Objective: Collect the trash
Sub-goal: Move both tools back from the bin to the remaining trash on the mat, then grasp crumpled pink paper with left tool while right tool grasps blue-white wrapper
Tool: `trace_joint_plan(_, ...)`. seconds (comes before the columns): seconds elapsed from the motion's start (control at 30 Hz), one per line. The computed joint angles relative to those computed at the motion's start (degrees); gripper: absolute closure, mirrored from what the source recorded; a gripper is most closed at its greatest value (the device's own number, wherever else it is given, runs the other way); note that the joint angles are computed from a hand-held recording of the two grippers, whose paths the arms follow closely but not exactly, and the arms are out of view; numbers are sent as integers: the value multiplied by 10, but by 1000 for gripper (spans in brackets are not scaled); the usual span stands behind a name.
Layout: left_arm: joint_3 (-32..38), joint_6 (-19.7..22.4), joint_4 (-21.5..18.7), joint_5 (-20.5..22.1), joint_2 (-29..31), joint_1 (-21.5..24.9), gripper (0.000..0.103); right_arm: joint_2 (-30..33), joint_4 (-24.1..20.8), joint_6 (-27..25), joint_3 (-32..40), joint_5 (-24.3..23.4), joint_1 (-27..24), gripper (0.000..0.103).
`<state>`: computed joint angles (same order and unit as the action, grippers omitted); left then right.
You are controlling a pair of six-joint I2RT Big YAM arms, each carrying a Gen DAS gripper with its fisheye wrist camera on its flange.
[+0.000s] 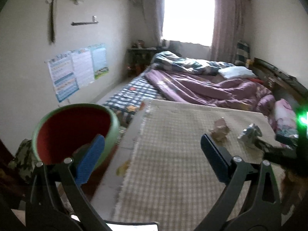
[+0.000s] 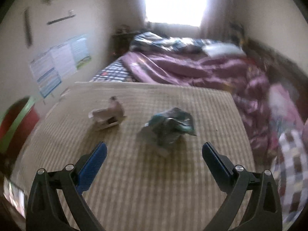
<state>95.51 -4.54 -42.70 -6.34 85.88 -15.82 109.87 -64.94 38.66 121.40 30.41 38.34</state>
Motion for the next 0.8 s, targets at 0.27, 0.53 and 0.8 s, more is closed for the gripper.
trace_joint_plan(0.27, 37, 22, -6, -2, 37, -23, 6, 35, -2, 58, 48, -63, -47, 13)
trace_joint_plan(0.53, 156, 35, -67, 53, 139, -40, 6, 52, 0, 50, 70, -110, -63, 47)
trace_joint_plan(0.8, 338, 40, -175, 101, 283, -61, 12, 14, 46, 33, 17, -126, -64, 61)
